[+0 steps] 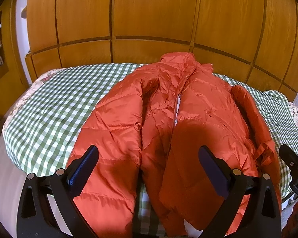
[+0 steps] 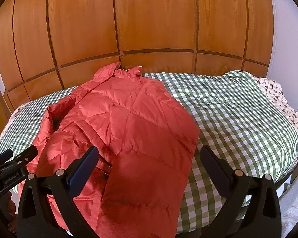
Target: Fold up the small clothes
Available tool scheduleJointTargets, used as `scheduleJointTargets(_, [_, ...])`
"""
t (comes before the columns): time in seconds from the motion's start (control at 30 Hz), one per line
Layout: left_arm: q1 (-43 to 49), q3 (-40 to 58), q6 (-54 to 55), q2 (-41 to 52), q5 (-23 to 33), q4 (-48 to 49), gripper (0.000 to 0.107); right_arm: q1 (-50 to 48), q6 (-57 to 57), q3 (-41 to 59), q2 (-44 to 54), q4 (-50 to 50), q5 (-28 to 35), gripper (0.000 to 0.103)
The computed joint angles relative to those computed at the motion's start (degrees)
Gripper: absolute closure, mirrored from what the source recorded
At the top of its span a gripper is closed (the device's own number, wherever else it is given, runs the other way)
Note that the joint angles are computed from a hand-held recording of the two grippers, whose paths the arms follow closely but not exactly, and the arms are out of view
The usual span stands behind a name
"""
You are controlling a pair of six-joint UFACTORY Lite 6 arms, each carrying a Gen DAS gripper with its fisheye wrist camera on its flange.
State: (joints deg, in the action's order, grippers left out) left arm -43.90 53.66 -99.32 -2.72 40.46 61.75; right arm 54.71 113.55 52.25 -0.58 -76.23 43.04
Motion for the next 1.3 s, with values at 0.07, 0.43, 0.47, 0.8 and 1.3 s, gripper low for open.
scheduleJointTargets(0.07, [0.2, 0.4, 0.2, 0.4, -0.2, -0.1, 0.008, -0.3, -0.1, -0.2, -0.1, 0.0, -0.2, 0.002])
scheduleJointTargets(0.43, [0.6, 0.1, 0.2, 0.8, -1.5, -0.2, 0.008, -0.9, -0.6, -0.3, -0.2, 0.1, -0.5, 0.002])
scheduleJointTargets(0.47, [0.5, 0.0, 0.1, 0.7, -1.5, -0.1, 0.007, -1.0, -0.6, -0.5, -0.3, 0.1, -0.7, 0.002])
scheduleJointTargets(0.8, [1.5, -1.1, -0.4, 0.3, -3.9, 0.2, 0.008, -2.1, 0.5, -1.2, -0.5, -1.2, -1.9, 0.002])
scheduleJointTargets(1.3, [15.1, -10.2, -9.9, -3.4, -28.3, 10.8, 0.008, -12.6, 6.5, -9.7, -9.0, -13.7, -20.8, 0.002])
